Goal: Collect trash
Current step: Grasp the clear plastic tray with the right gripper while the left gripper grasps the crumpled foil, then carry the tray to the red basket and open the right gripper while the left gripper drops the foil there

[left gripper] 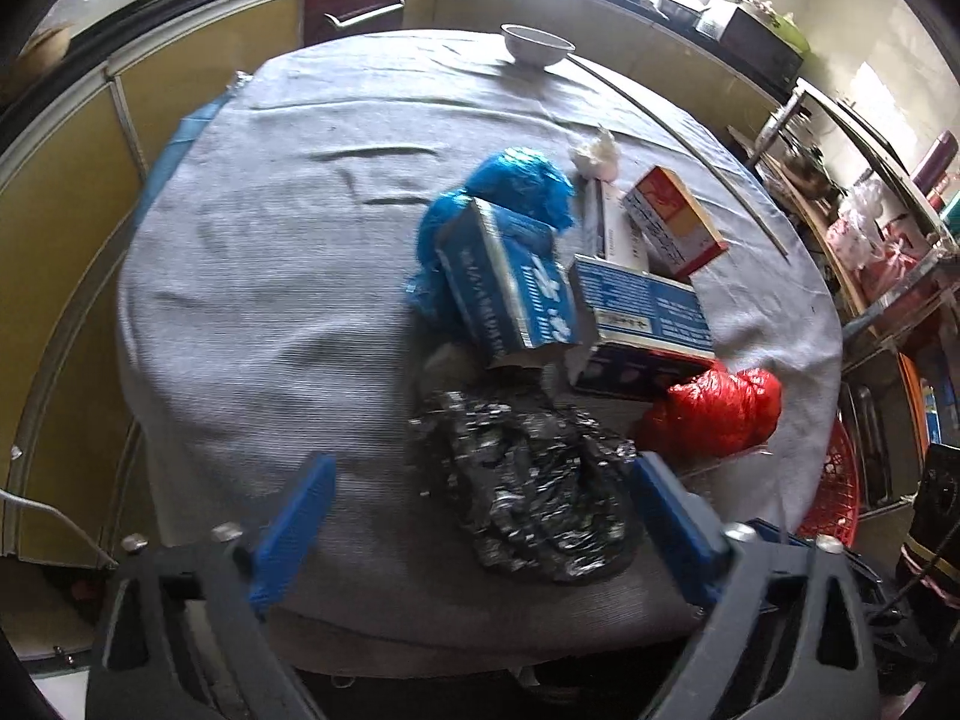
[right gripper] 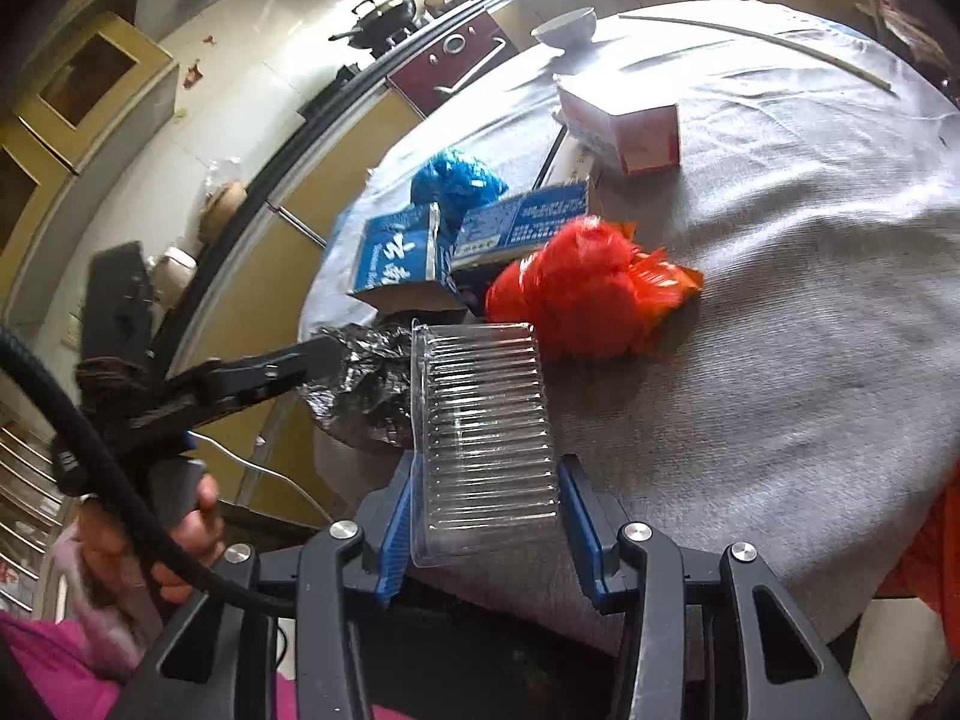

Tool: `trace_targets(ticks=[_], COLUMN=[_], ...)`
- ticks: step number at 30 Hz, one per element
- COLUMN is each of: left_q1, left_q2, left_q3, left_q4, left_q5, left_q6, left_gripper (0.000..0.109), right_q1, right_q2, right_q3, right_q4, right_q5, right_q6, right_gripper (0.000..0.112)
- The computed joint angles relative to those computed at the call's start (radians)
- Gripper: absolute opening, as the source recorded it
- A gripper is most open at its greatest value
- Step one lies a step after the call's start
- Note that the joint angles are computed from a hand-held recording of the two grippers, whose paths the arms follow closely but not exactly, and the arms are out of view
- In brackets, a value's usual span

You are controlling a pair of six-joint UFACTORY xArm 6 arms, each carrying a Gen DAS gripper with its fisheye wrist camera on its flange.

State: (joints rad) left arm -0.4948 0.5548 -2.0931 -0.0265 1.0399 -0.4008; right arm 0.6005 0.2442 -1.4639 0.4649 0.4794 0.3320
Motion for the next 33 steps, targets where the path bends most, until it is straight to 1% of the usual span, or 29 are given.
trace_targets(ticks=[1,2,4,5,7,8,9,11,12,15,17,21,23,25,28,29,31,32,33], left_q1=[0.0,0.003,0.006,0.008,0.012,0.012,0.01,-0.001,-0.004,-0.009,-0.018,-0.04,-0.049,-0.053,-0.051,-0.052,-0.053,-0.055,-0.057], left_q2=[0.016,0.031,0.056,0.061,0.049,0.039,0.034,0.03,0.02,-0.005,-0.019,-0.042,-0.039,-0.031,-0.033,-0.043,-0.074,-0.082,-0.09], left_q3=[-0.022,-0.04,-0.071,-0.073,-0.045,-0.026,-0.019,-0.02,-0.006,0.022,0.037,0.071,0.068,0.065,0.072,0.085,0.129,0.139,0.146], left_q4=[-0.013,-0.031,-0.061,-0.08,-0.122,-0.135,-0.135,-0.093,-0.086,-0.091,-0.072,0.0,0.04,0.065,0.051,0.061,0.091,0.105,0.133], left_q5=[0.014,0.027,0.051,0.052,0.024,0.007,-0.002,-0.012,-0.024,-0.054,-0.075,-0.134,-0.146,-0.149,-0.135,-0.142,-0.184,-0.199,-0.215], left_q6=[0.007,0.016,0.025,0.03,0.043,0.051,0.054,0.044,0.047,0.071,0.091,0.103,0.096,0.092,0.09,0.088,0.08,0.074,0.063], left_gripper=[0.082,0.078,0.06,0.056,0.037,0.033,0.026,0.017,0.009,0.007,0.007,0.006,0.006,0.006,0.006,0.006,0.006,0.006,0.006], right_q1=[-0.002,-0.002,-0.006,-0.008,-0.014,-0.018,-0.021,-0.035,-0.043,-0.076,-0.095,-0.144,-0.17,-0.193,-0.212,-0.217,-0.225,-0.228,-0.233], right_q2=[-0.021,-0.039,-0.079,-0.099,-0.136,-0.154,-0.163,-0.199,-0.214,-0.26,-0.284,-0.344,-0.373,-0.403,-0.425,-0.43,-0.437,-0.44,-0.447], right_q3=[0.024,0.048,0.096,0.121,0.166,0.188,0.2,0.245,0.261,0.326,0.362,0.446,0.485,0.521,0.556,0.562,0.571,0.579,0.587], right_q4=[0.018,0.025,0.046,0.063,0.064,0.058,0.052,0.021,0.002,-0.072,-0.101,-0.227,-0.296,-0.326,-0.368,-0.381,-0.402,-0.4,-0.425], right_q5=[-0.013,-0.031,-0.067,-0.087,-0.126,-0.145,-0.157,-0.194,-0.203,-0.245,-0.269,-0.303,-0.311,-0.311,-0.31,-0.305,-0.303,-0.311,-0.317], right_q6=[-0.013,-0.019,-0.031,-0.042,-0.035,-0.026,-0.018,0.019,0.04,0.132,0.175,0.319,0.394,0.435,0.483,0.492,0.511,0.508,0.527], right_gripper=[0.048,0.048,0.048,0.048,0.048,0.048,0.048,0.048,0.048,0.048,0.048,0.047,0.047,0.047,0.047,0.047,0.047,0.048,0.047])
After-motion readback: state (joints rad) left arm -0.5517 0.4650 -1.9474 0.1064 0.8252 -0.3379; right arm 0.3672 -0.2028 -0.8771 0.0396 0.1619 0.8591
